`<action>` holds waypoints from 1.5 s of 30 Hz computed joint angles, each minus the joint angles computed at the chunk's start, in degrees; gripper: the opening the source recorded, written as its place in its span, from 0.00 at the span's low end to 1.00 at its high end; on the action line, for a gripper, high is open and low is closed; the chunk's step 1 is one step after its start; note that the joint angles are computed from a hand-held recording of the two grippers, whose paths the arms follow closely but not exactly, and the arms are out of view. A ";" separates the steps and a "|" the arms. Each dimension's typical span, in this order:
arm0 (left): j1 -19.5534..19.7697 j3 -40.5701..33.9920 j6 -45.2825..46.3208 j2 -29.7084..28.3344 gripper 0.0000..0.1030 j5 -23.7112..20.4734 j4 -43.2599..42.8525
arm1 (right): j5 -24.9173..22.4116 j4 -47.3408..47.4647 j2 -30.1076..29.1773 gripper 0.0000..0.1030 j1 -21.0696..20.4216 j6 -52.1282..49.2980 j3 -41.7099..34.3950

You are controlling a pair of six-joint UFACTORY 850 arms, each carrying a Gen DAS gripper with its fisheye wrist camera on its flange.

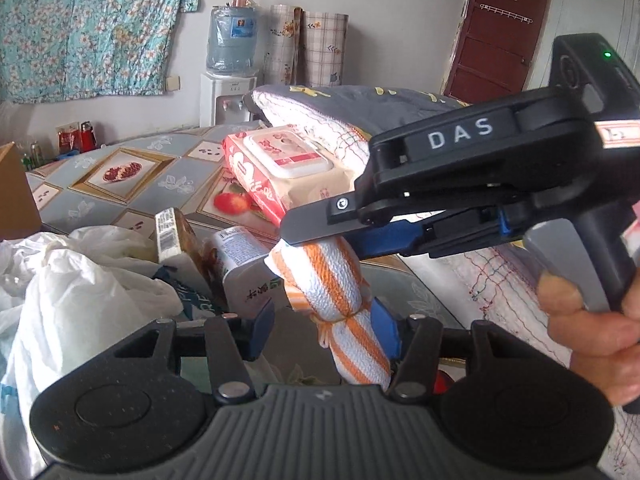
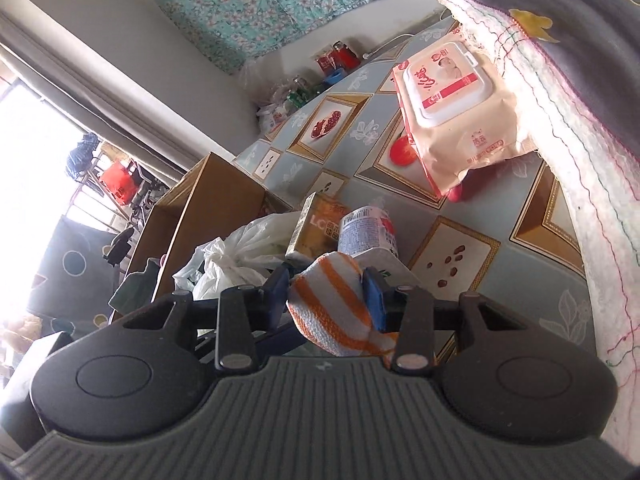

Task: Organize soft objects
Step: 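Close the right tool on the orange-and-white striped sock, then carry the striped sock with the right tool into the box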

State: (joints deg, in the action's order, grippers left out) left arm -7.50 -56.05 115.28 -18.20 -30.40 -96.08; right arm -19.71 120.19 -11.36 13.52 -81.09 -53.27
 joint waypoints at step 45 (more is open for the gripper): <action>29.28 -35.45 -62.17 -14.05 0.37 -11.91 79.73 | -24.34 -56.82 -62.42 0.36 20.67 90.24 -96.02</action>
State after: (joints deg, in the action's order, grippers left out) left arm 21.78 -91.49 53.11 -32.25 -42.31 -16.35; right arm -44.05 63.37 -73.78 34.19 9.15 -149.29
